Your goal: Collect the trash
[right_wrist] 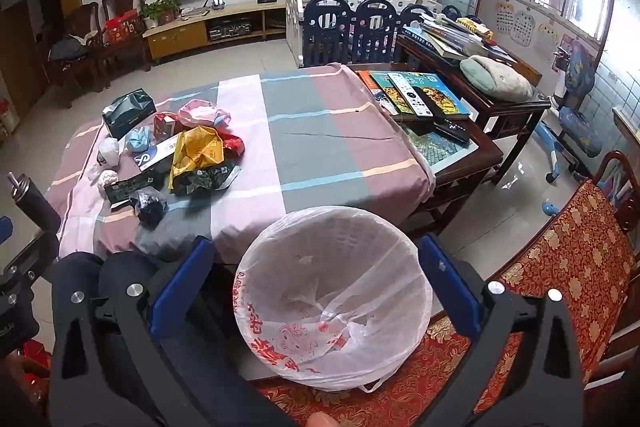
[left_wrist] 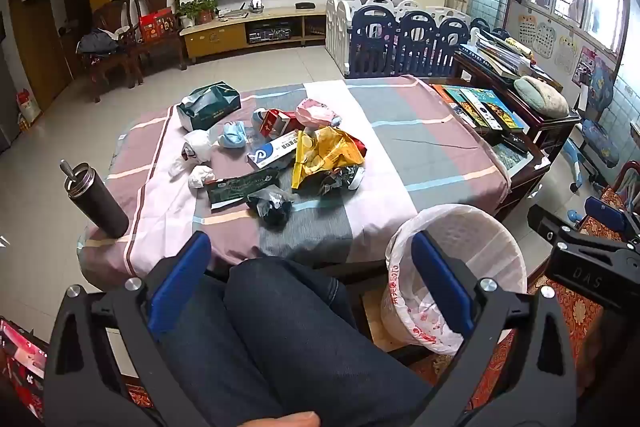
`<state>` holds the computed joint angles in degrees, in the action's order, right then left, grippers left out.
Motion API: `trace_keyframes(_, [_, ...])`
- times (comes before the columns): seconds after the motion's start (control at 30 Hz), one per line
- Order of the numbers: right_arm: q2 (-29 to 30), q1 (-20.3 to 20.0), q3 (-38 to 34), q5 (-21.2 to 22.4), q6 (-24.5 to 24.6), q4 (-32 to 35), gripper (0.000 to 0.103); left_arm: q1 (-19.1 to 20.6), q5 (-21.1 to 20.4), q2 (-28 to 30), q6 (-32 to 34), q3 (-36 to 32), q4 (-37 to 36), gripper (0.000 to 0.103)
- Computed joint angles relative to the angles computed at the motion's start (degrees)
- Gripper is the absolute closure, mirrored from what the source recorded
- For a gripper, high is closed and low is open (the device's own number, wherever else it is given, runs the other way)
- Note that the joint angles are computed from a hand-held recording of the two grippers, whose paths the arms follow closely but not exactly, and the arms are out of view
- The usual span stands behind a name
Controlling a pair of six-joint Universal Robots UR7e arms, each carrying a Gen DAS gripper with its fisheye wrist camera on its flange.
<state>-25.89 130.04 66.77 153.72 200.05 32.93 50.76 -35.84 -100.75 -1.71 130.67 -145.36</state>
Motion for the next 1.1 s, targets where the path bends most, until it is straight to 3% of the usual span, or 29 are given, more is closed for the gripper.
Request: trace_keyframes(1.1, [1.18,0.01,-1.77,0.03,1.37,1.94,0.002,0.54,-0.52,-0.39,-0.99,-0.65,0.96,0.003])
